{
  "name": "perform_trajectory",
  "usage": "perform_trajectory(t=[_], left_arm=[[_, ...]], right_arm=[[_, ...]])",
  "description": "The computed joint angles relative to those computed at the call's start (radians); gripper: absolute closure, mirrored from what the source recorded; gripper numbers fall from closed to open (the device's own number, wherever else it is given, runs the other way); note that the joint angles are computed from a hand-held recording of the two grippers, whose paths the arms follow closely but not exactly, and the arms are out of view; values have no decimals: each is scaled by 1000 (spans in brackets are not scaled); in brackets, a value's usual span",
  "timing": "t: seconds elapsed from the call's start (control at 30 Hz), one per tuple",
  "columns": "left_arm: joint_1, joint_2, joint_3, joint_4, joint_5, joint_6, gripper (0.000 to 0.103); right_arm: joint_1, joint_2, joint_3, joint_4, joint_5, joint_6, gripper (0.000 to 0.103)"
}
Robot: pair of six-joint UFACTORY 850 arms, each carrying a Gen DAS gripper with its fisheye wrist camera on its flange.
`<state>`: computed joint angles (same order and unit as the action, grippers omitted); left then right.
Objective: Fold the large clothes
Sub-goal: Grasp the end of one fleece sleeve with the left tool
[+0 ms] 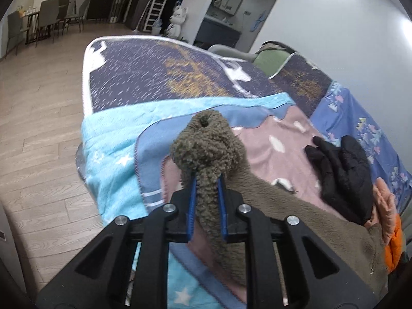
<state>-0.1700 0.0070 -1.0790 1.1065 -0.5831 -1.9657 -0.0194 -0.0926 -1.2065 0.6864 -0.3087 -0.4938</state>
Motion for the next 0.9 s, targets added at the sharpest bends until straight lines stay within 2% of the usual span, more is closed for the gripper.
perform_trajectory(t=[0.1,0.2,0.23,0.33,0.43,0.5,0.53,0.57,0.6,0.77,0.9], left_arm=[[-29,5,-33,58,31,-10,89],[-63,13,-69,139,86,-30,103],[-79,13,-83,171,85,-41,103],[-143,-5,-149,258,42,-18,103],[-177,-26,-185,248,-35,43,103],[-156,-21,-169,181,-40,68,100],[-138,-16,-154,124,-41,88,94],[-122,-7,-133,89,-40,93,78],[-96,5,-98,35,-43,93,71],[-3,57,45,-128,-21,92,71],[63,72,133,-201,87,80,71]], right_arm=[[-12,-4,0,116,-37,-100,1],[-21,-5,2,233,-79,-204,1],[-25,-5,2,270,-95,-234,1],[-36,-8,1,383,-158,-324,1],[-28,2,8,371,-151,-317,1],[-31,7,14,381,-153,-323,1],[-34,8,16,381,-154,-319,1],[-36,7,17,375,-155,-310,1],[-38,8,18,375,-155,-306,1],[-39,-10,7,357,-164,-280,1],[-26,-25,-6,349,-182,-273,1]])
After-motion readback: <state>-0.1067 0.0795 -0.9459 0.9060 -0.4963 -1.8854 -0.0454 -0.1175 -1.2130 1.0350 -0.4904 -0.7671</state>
